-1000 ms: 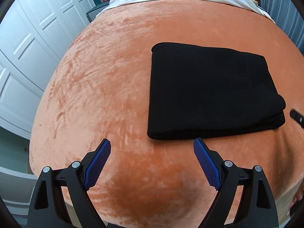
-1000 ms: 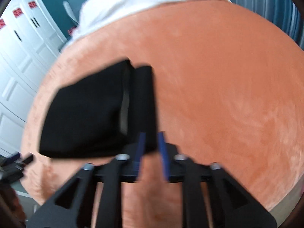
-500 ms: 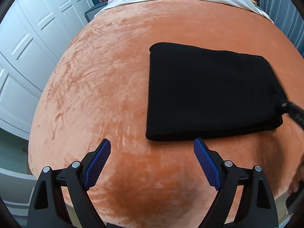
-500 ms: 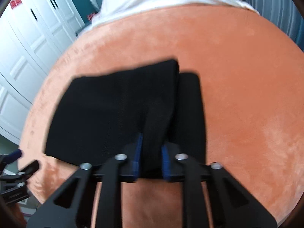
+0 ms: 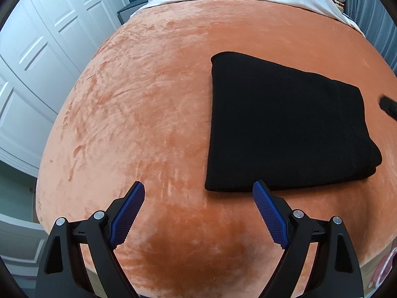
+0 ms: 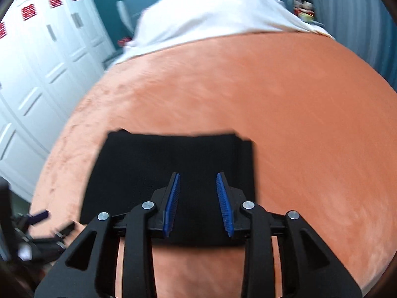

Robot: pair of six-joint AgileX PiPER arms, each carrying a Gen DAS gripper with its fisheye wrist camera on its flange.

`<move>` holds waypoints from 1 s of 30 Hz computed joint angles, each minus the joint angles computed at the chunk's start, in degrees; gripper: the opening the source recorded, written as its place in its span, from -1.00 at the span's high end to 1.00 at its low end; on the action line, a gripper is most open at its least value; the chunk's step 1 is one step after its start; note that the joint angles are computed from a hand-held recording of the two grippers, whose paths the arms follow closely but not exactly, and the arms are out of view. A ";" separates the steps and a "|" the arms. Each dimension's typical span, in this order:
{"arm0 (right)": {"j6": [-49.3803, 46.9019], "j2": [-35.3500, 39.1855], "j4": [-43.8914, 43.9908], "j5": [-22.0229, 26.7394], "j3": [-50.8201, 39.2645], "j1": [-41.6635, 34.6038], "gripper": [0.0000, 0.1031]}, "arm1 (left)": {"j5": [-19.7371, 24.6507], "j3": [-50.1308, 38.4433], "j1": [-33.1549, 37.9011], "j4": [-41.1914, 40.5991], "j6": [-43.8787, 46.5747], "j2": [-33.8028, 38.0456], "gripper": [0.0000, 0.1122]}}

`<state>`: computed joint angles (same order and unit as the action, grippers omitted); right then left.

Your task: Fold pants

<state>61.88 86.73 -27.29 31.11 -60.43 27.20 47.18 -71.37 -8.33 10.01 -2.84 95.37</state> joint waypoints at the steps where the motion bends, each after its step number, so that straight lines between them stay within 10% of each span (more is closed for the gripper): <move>1: -4.91 3.38 2.90 0.29 -3.82 -0.14 0.42 | 0.21 -0.26 0.01 -0.30 -0.07 0.18 -0.54; 5: -18.52 15.82 12.40 2.31 -14.69 -2.00 0.52 | -0.13 -0.03 -0.27 -0.44 0.97 -0.65 -0.54; 7: -19.86 21.07 10.35 5.02 -16.56 -3.44 0.88 | -0.69 0.23 -0.08 0.38 1.32 -0.87 -0.54; 9: -22.65 20.74 15.24 0.06 -11.64 -8.87 0.90 | -1.27 0.03 1.05 0.40 2.71 -0.74 -0.54; 18: 0.48 14.52 -4.91 13.39 -13.44 -1.19 0.89 | -1.38 -2.82 7.07 -6.61 9.60 2.57 -0.54; 23: -14.04 26.69 3.93 16.56 -36.88 6.61 0.89 | -1.00 -2.63 8.00 -7.83 10.98 1.84 -0.54; 30: -28.23 51.80 10.26 33.04 -70.60 7.21 0.77 | -0.66 -2.56 10.71 -9.32 13.44 0.78 -0.54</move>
<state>33.65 138.53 -17.03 64.15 -131.03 34.41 46.52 -73.93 2.37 0.69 10.60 96.15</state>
